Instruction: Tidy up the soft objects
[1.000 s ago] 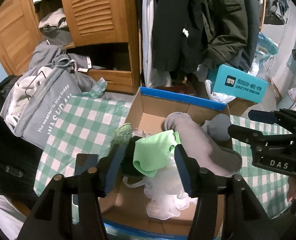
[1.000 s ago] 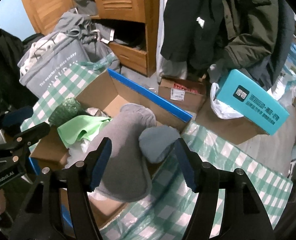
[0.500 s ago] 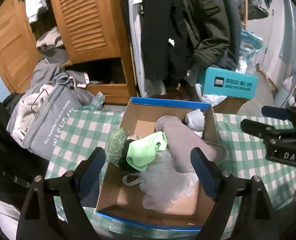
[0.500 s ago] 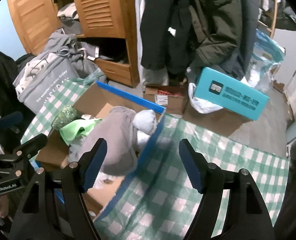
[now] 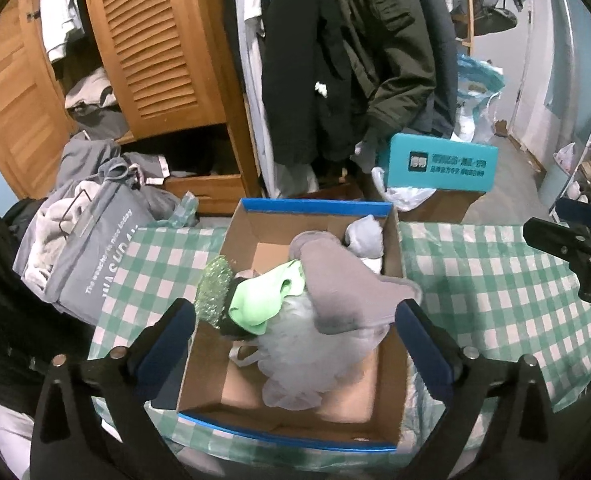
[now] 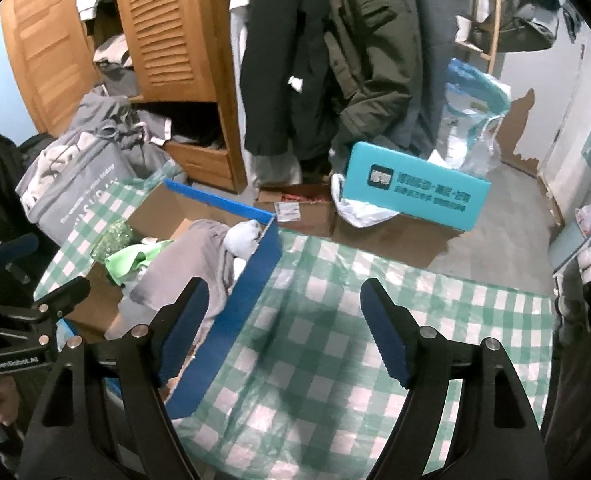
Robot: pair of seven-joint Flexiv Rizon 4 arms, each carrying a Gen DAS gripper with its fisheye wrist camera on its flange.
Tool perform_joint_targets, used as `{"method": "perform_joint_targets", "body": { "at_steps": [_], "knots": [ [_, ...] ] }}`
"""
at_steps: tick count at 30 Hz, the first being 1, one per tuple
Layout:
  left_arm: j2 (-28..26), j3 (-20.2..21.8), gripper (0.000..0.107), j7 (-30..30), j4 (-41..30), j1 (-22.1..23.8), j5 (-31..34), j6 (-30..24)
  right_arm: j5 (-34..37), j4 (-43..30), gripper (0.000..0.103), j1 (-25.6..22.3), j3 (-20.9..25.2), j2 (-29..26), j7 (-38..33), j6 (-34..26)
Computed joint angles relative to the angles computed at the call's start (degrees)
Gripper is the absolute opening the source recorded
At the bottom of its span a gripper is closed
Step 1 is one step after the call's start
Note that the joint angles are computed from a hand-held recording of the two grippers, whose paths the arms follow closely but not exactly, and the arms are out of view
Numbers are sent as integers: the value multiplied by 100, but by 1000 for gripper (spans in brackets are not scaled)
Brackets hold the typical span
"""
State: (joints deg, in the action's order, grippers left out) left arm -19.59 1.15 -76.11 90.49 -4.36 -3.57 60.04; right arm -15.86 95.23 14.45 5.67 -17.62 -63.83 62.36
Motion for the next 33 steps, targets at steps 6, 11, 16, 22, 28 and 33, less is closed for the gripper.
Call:
{"method": "perform_joint_targets", "body": {
  "at_steps": [6, 11, 16, 22, 28, 33],
  "knots": [
    [38, 29, 102, -158, -22, -99, 114, 80, -402, 370, 78, -10, -225, 196, 550, 353],
    [-45, 70, 102, -346, -174, -181, 310, -98, -371, 463, 78, -138, -193, 194, 581, 421],
    [-136, 116, 102, -480, -285, -270, 534, -184, -602, 575, 78, -161, -292, 180, 719, 453],
    [-170, 81, 102, -504, -360, -277, 555, -307, -346, 553, 78, -275, -171, 179, 528, 440],
    [-193, 95, 102, -582, -392, -294, 605, -357, -243, 532, 78, -282, -121, 185, 386, 398],
    [-193, 153, 102, -671, -392, -357, 808, -302, -191, 485, 78, -262, -111, 151, 300, 302]
  ]
}}
